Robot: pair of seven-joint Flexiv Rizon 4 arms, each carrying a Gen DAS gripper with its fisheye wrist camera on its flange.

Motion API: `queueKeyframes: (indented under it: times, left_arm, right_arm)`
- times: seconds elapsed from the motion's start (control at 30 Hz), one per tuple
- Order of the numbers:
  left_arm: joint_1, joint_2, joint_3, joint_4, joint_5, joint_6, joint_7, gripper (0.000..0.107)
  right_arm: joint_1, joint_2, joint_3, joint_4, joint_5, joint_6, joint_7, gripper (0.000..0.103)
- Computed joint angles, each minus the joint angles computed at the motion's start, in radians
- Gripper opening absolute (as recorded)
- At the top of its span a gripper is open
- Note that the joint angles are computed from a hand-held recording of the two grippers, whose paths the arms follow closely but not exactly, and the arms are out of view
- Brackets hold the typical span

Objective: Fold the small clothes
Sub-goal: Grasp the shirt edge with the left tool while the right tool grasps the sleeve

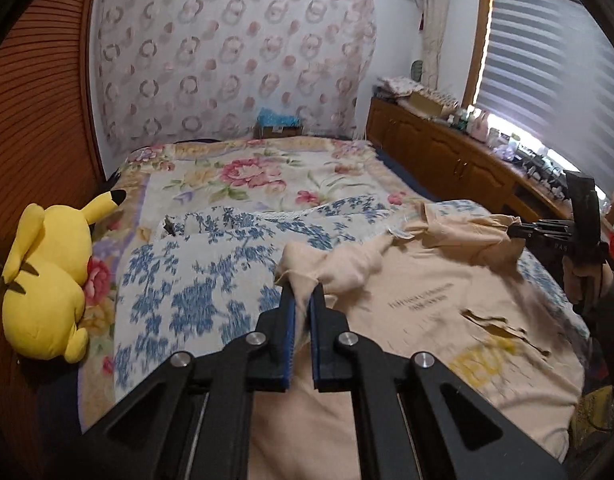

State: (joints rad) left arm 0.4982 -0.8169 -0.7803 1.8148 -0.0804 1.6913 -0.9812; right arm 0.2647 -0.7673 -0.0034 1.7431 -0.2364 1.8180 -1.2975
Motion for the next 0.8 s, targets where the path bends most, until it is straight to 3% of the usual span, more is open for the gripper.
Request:
queueKeyframes:
  times: [0.17,0.33,0.47,0.6,0.8]
  left_arm:
    - [0.142,0.047,-0.087,0.192,0.09,0.109,-0.057,0.002]
    - [0.247,0.102,-0.1,0.365,0.189,0.227,-0.164,0.002]
    - [0.337,0.151,-0.101,0.497,0.261,0.304,-0.259,0.002]
    - [0.356,0.199,-0.06,0.577,0.327,0.357,-0.32,0.002]
    - [0.402,0.254,-0.059,0.615,0.418,0.364,-0.408,0.002]
  right_arm:
    - [0.08,0.112,-0.063,0.173,0.068,0.099,-0.035,0.003]
    - [0.142,0.213,-0.075,0.356,0.158,0.181,-0.099,0.003]
    - [0.156,0.277,-0.04,0.486,0.226,0.232,-0.133,0.003]
    - [0.194,0.325,-0.019,0.59,0.291,0.247,-0.161,0.003]
    - [0.241,0.376,-0.015,0.663,0.359,0.245,-0.188,0.003]
